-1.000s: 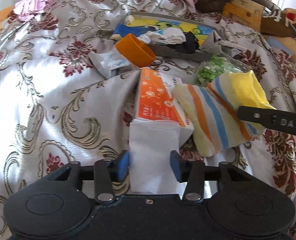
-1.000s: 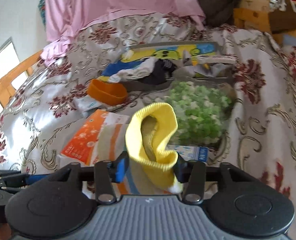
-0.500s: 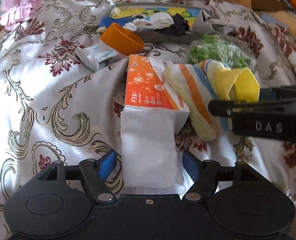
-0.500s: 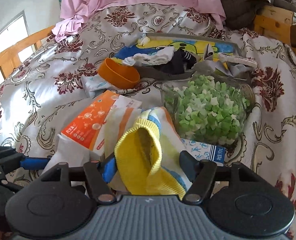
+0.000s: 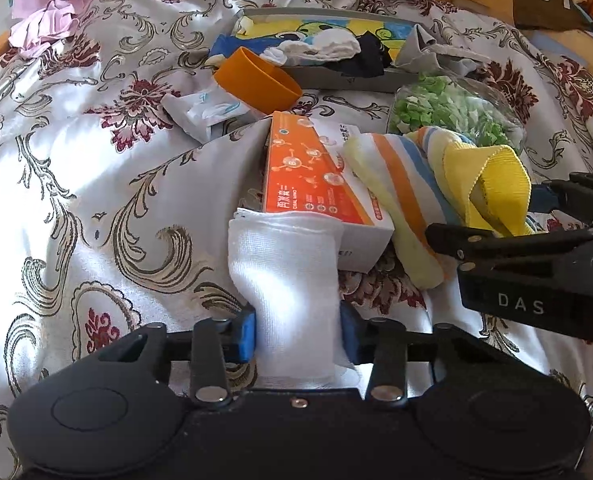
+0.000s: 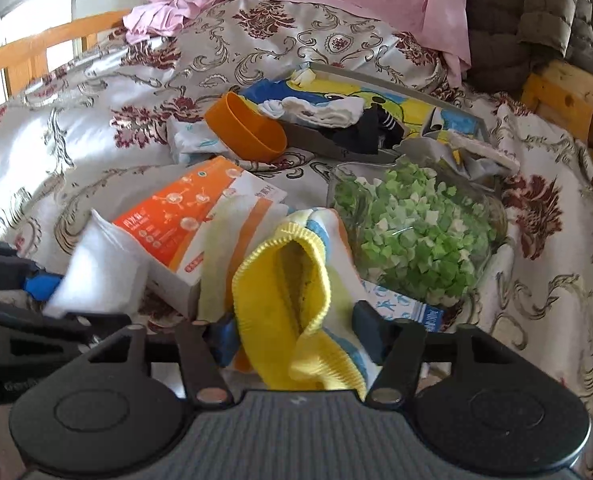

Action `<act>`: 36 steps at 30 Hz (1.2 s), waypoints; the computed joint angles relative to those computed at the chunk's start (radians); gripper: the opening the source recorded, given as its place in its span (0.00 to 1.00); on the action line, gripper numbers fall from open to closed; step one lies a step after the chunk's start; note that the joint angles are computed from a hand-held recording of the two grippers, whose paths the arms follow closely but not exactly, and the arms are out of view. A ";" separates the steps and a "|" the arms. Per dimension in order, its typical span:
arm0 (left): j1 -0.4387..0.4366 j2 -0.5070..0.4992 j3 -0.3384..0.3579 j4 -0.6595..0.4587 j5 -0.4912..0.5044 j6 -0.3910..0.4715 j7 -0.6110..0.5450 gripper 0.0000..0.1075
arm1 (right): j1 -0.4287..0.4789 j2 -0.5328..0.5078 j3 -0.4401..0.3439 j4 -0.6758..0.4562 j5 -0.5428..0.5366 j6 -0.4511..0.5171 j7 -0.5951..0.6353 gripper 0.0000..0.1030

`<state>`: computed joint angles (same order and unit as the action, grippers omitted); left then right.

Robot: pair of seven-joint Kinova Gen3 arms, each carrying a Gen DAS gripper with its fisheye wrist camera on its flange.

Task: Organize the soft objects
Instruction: 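Lift both held socks up from the pile, then carry both socks over the painted tray and lower them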

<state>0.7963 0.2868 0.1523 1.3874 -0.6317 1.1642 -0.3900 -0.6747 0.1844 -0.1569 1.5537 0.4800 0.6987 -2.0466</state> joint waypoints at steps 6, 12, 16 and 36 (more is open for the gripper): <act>0.013 -0.005 -0.001 0.012 -0.030 -0.002 0.018 0.24 | -0.020 0.002 0.005 -0.002 0.052 0.025 -0.027 0.43; 0.029 -0.005 0.003 0.016 -0.069 0.007 0.029 0.16 | -0.028 0.001 0.002 0.004 0.089 0.029 -0.037 0.29; 0.042 -0.001 0.005 0.016 -0.098 0.017 0.032 0.15 | -0.020 -0.004 -0.004 0.005 0.076 0.026 -0.014 0.21; 0.096 -0.025 0.014 0.072 -0.326 0.057 0.214 0.14 | 0.009 -0.097 -0.008 0.136 0.262 -0.201 -0.277 0.13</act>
<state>0.8928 0.2615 0.1667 1.4589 -0.9581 1.2217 -0.1761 -0.6656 0.0870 -0.1651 1.6893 0.7421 0.4972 -2.3232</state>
